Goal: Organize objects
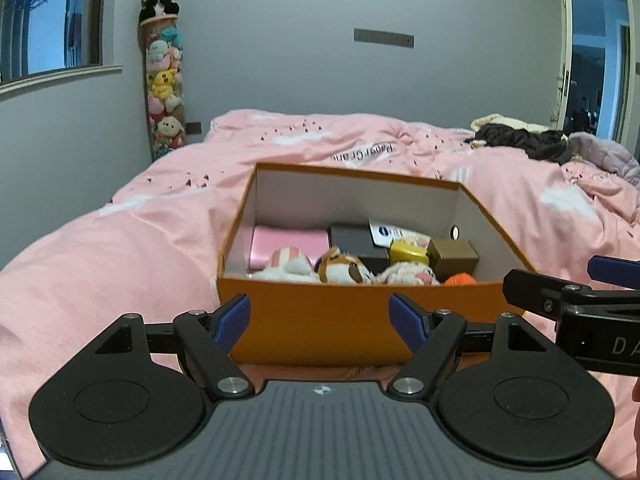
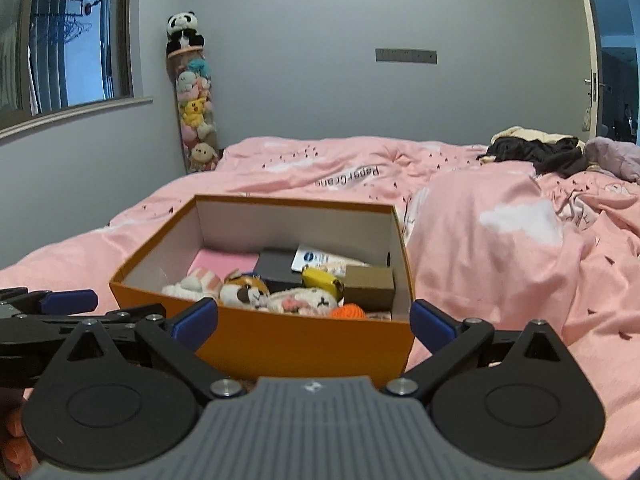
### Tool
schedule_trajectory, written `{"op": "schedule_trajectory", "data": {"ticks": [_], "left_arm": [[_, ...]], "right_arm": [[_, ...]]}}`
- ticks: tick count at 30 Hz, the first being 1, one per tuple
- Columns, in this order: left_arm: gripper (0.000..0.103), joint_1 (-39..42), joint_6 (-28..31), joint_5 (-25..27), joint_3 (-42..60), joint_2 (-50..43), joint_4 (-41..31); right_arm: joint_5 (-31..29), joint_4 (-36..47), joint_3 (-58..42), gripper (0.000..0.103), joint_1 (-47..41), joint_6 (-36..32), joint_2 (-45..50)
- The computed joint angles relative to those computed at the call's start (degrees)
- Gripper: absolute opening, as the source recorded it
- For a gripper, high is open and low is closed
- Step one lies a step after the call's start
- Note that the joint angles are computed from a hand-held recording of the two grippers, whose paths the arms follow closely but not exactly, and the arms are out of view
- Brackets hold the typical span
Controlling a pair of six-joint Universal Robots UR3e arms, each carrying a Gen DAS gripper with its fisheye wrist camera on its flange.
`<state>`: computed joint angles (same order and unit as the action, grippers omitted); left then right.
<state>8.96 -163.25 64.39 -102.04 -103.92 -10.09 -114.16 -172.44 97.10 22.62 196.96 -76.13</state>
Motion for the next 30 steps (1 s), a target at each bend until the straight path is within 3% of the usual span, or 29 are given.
{"op": "schedule_trajectory", "data": {"ticks": [11, 30], "left_arm": [[0.09, -0.8, 0.3, 1.2, 1.3, -1.1, -1.1], [0.09, -1.1, 0.4, 2.4, 2.2, -1.1, -2.2]], "right_arm": [[3.5, 0.7, 0.4, 0.102, -1.5, 0.5, 0.3], [2.9, 1.2, 1.0, 0.102, -1.9, 2.0, -0.3]]}}
